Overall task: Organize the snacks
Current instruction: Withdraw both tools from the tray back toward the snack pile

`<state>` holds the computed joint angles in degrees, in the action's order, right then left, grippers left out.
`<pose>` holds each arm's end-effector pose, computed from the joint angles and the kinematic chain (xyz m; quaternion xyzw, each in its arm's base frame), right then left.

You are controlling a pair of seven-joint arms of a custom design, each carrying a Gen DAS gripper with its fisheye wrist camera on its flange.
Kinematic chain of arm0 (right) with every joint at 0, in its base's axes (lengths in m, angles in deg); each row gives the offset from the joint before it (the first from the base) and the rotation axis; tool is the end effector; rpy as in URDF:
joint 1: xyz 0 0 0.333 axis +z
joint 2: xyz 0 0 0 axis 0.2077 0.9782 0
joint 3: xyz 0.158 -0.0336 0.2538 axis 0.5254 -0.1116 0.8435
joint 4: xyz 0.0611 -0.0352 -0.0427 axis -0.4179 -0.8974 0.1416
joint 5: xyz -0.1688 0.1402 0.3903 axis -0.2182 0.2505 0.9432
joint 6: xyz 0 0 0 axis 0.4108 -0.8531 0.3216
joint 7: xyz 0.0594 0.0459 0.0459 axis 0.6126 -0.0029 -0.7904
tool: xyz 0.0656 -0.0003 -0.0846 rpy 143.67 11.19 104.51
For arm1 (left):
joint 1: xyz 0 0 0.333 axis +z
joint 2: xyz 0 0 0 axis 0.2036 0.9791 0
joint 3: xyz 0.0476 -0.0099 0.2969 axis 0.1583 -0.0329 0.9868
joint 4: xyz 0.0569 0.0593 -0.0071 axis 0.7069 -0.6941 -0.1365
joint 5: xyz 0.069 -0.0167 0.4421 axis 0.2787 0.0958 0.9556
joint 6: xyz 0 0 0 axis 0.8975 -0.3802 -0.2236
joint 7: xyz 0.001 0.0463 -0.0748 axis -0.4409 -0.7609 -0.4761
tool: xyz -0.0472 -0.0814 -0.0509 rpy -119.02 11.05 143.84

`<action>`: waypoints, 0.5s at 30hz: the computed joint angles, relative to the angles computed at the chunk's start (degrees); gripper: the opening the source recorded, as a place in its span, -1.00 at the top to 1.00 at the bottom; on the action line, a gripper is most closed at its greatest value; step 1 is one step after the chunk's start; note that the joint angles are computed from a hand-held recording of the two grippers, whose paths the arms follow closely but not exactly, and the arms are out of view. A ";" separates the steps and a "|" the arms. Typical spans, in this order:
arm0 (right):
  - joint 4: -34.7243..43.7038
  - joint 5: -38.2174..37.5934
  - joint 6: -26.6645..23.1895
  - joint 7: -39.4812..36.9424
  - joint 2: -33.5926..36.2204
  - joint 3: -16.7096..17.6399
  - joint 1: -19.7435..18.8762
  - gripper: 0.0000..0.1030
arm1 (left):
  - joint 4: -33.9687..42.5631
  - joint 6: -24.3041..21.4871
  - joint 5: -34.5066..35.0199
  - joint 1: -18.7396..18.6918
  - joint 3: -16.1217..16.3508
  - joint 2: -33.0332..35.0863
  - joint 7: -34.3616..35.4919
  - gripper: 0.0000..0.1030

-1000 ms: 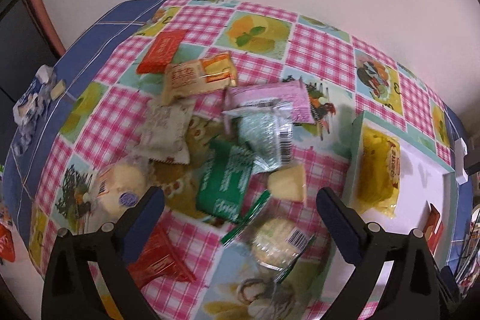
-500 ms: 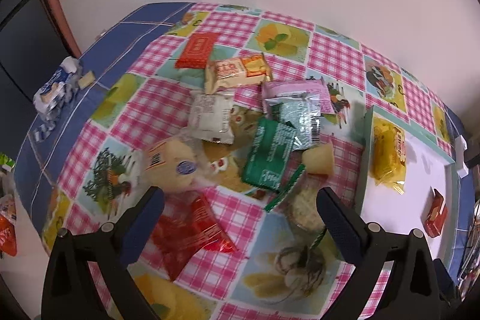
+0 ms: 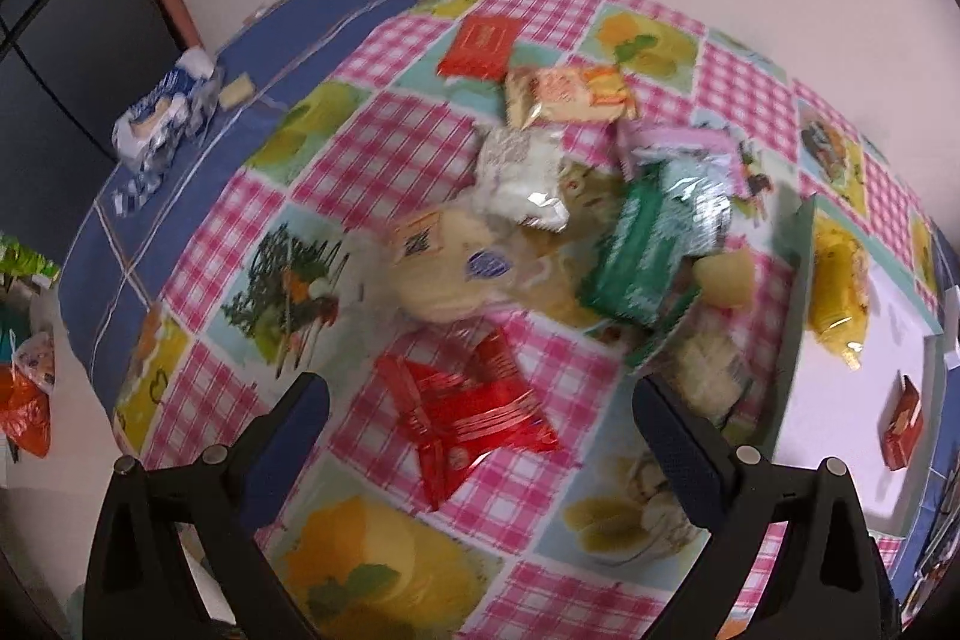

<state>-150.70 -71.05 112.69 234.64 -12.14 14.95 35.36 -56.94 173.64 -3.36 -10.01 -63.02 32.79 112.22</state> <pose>0.6601 0.2814 0.3524 -0.4832 0.8491 -0.1349 0.1653 0.7432 -0.3437 0.3556 -0.7366 0.6539 -0.1057 0.1364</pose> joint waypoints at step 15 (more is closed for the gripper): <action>11.61 8.89 0.58 -13.07 9.22 1.87 0.26 -1.00 | -2.39 0.23 -10.46 6.76 -2.07 -0.22 -2.68 -0.96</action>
